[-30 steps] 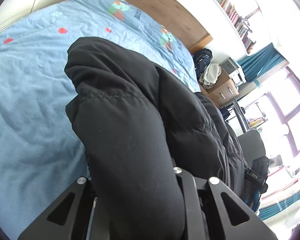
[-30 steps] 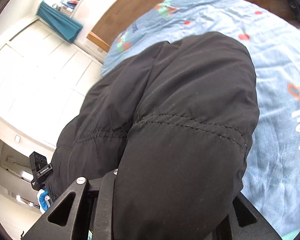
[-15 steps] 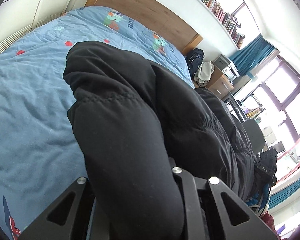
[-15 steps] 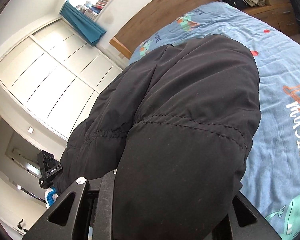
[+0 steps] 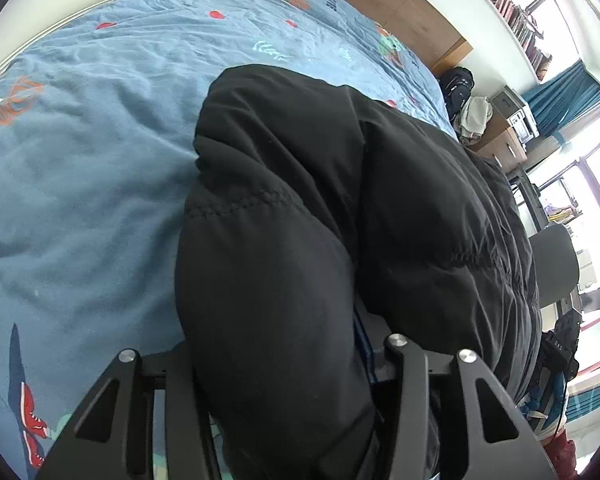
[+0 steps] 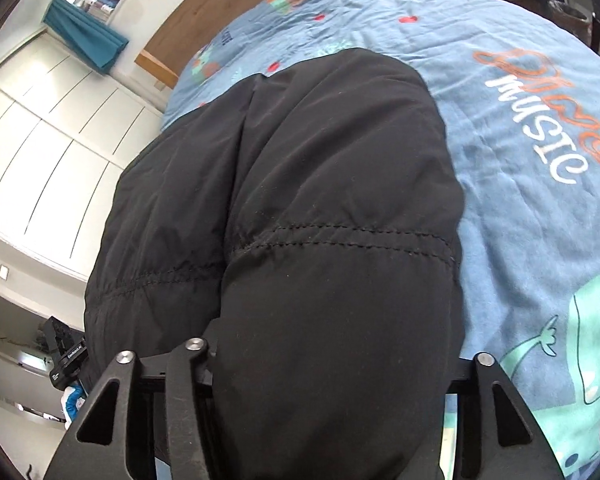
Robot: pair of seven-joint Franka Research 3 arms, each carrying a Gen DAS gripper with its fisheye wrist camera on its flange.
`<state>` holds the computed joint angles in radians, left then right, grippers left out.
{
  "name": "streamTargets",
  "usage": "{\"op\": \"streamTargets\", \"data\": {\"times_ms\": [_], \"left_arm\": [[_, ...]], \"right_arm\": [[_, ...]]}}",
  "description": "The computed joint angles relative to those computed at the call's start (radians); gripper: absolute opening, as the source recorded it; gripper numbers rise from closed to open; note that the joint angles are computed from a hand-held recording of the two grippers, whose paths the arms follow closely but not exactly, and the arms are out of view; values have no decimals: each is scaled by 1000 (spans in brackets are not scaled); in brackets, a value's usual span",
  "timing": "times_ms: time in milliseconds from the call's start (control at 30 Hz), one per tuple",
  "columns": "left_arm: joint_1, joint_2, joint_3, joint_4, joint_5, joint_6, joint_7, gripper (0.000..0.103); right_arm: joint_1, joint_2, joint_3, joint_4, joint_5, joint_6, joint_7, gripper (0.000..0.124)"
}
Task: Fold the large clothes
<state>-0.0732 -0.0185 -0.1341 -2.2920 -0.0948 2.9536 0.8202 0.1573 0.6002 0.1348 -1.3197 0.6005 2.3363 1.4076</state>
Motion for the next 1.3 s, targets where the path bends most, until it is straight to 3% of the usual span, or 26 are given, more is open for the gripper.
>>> {"op": "streamTargets", "data": {"times_ms": [100,233,333,433,600,900,1100,1300], "left_arm": [[18,-70,3,-68,43,-12,-71,48],[74,-179,-12,-143,213,-48,-250,50],[115,-285,-41,-176,327,-142,-360,50],[115,-372,-56,-196,383,-229,-416,50],[84,-517,-91,-250,430,-336,-502,63],[-22,-697,-206,-312,493,-478,-664,73],[-96,-695,-305,-248,561,-616,-758,74],[-150,-595,-399,-136,668,-751,-838,77]], "right_arm": [[19,-51,-45,-83,-52,58,45,78],[9,-142,-72,-196,-87,107,83,79],[13,-216,-94,-278,-136,138,111,79],[-3,-296,-87,-366,-119,167,90,79],[-4,-438,-76,-523,-56,224,28,87],[60,-677,-81,-777,29,333,-99,99],[128,-823,-87,-954,73,440,-183,102],[165,-945,-63,-1108,3,516,-163,102]]}}
